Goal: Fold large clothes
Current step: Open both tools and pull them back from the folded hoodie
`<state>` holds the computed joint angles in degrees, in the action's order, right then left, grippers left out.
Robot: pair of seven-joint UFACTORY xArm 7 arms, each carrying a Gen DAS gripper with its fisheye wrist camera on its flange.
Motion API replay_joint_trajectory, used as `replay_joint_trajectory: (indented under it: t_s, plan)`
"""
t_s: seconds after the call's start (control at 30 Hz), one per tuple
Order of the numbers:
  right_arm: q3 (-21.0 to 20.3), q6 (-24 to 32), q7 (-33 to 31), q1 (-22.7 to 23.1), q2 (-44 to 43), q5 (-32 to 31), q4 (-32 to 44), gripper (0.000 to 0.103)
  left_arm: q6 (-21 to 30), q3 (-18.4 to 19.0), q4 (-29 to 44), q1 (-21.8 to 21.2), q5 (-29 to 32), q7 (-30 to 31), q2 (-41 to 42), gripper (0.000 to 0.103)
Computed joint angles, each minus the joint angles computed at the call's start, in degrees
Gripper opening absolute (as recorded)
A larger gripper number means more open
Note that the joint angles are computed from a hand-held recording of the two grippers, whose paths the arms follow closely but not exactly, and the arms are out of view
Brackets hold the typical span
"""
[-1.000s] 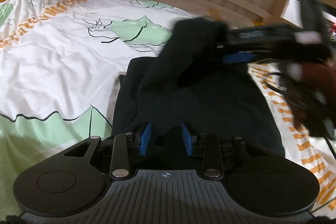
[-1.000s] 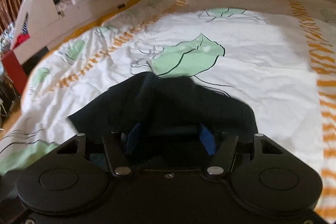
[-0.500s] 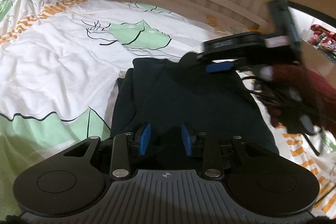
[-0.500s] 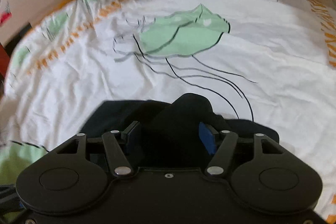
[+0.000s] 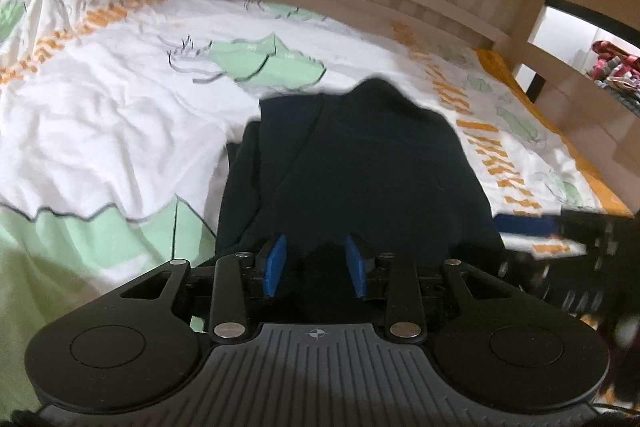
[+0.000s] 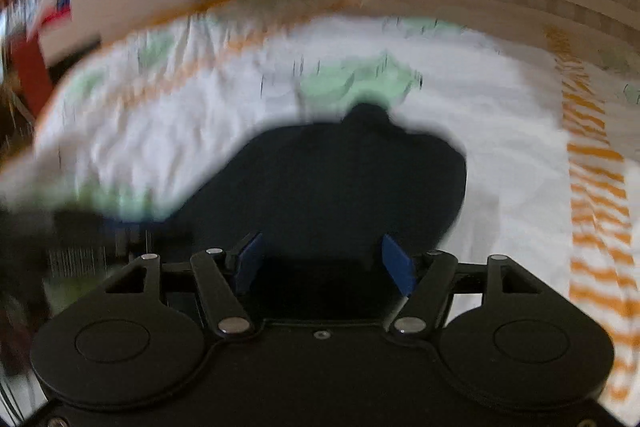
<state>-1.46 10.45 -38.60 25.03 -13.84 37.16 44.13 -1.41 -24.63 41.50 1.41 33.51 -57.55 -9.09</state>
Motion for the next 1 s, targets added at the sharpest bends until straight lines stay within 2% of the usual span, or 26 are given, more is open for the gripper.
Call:
replay_joint_trajectory:
  t_s: [0.1,0.17,0.23,0.3,0.43,0.53,0.6,0.67,0.7,0.77,0.83,1.0]
  plan:
    - [4.5,-6.2,6.9,-2.6,0.0,-5.9,-3.5,0.07,1.3,0.7,-0.1,-1.3,-0.4,1.1,-0.1,0.033]
    - [5.9,-8.3,11.2,-3.6,0.4,-9.1,-4.3,0.07,1.8,-0.3,0.4,-0.3,1.9,-0.5,0.0,0.033]
    - [3.9,-9.3,12.2,-1.5,0.6,-9.1,-4.4,0.071,1.6,0.3,0.4,-0.7,2.8,-1.3,0.1,0.033]
    - [-0.5,-9.3,10.9,2.9,0.0,-7.2,-4.8,0.071,0.7,1.1,0.0,-1.1,2.9,-1.7,-0.1,0.033]
    - [-7.0,-8.7,9.7,9.4,-2.2,-2.2,-6.2,0.078,0.8,-0.2,-0.4,0.0,3.1,-2.6,-1.5,0.037]
    - [-8.9,-8.0,9.4,11.1,-3.3,0.8,-6.5,0.08,1.3,-4.1,-0.1,3.5,6.2,-4.0,-3.3,0.052]
    - [-9.0,-8.7,9.4,11.4,-4.6,1.5,-7.3,0.082,2.4,-7.6,0.2,6.4,9.1,-5.6,-4.9,0.073]
    - [-9.7,-9.4,9.7,12.3,-6.4,1.5,-8.3,0.092,3.6,-10.0,0.5,8.1,11.1,-7.5,-6.3,0.082]
    - [-10.2,-9.8,10.0,13.0,-7.2,1.4,-8.9,0.094,4.2,-10.6,0.5,8.4,11.7,-8.3,-7.1,0.086]
    - [-10.4,-10.7,11.7,13.2,-9.0,0.6,-10.1,0.097,5.4,-11.8,0.3,9.1,12.7,-10.5,-8.9,0.094]
    - [-8.6,-11.0,14.6,10.9,-10.6,-1.3,-11.2,0.103,6.9,-11.8,-0.1,8.6,12.6,-11.6,-10.6,0.097]
    - [-5.5,-9.9,20.6,6.7,-13.9,-5.6,-12.8,0.103,11.5,-10.1,-1.0,5.6,10.3,-12.6,-14.8,0.103]
